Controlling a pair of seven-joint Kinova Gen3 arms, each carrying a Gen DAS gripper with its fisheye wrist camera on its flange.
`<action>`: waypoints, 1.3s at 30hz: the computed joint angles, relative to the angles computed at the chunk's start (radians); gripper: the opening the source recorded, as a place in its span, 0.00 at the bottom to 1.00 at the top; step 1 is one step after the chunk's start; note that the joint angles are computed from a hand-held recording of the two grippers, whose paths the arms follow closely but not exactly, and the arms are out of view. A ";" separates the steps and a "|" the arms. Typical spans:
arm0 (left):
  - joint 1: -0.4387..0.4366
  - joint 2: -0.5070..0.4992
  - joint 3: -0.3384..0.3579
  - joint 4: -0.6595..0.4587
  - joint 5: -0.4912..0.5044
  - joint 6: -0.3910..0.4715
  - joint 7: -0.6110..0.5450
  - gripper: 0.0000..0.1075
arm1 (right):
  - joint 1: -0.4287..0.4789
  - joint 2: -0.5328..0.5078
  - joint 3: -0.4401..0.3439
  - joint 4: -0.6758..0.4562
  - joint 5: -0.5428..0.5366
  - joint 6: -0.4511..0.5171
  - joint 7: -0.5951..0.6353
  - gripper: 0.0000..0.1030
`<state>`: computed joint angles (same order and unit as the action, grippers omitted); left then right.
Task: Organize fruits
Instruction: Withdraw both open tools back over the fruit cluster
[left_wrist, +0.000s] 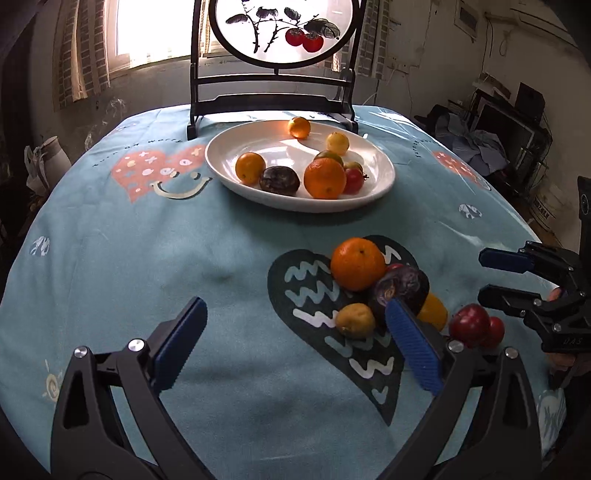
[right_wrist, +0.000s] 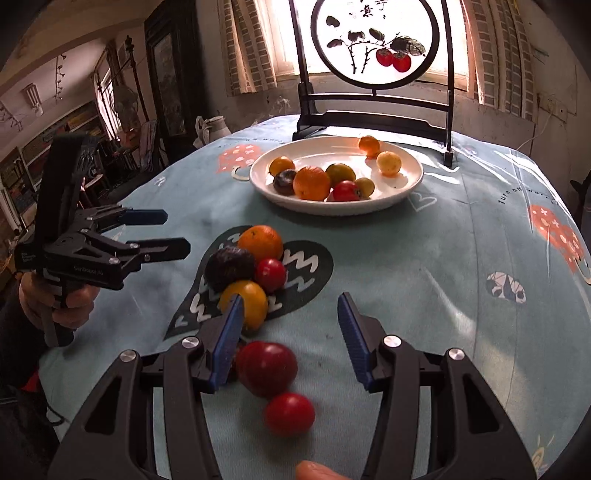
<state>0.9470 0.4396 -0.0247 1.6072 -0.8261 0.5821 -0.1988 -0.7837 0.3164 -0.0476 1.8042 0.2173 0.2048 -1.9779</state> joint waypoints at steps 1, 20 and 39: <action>0.009 0.000 -0.003 0.002 -0.007 0.003 0.009 0.92 | -0.032 -0.004 0.022 0.010 0.023 0.012 -0.011 0.52; 0.007 0.009 0.020 -0.013 -0.024 0.049 0.017 0.92 | -0.034 -0.012 -0.018 0.028 0.134 0.113 -0.107 0.53; 0.013 -0.015 0.027 0.023 -0.095 -0.008 0.034 0.92 | 0.015 -0.002 -0.062 -0.003 0.066 0.191 -0.029 0.29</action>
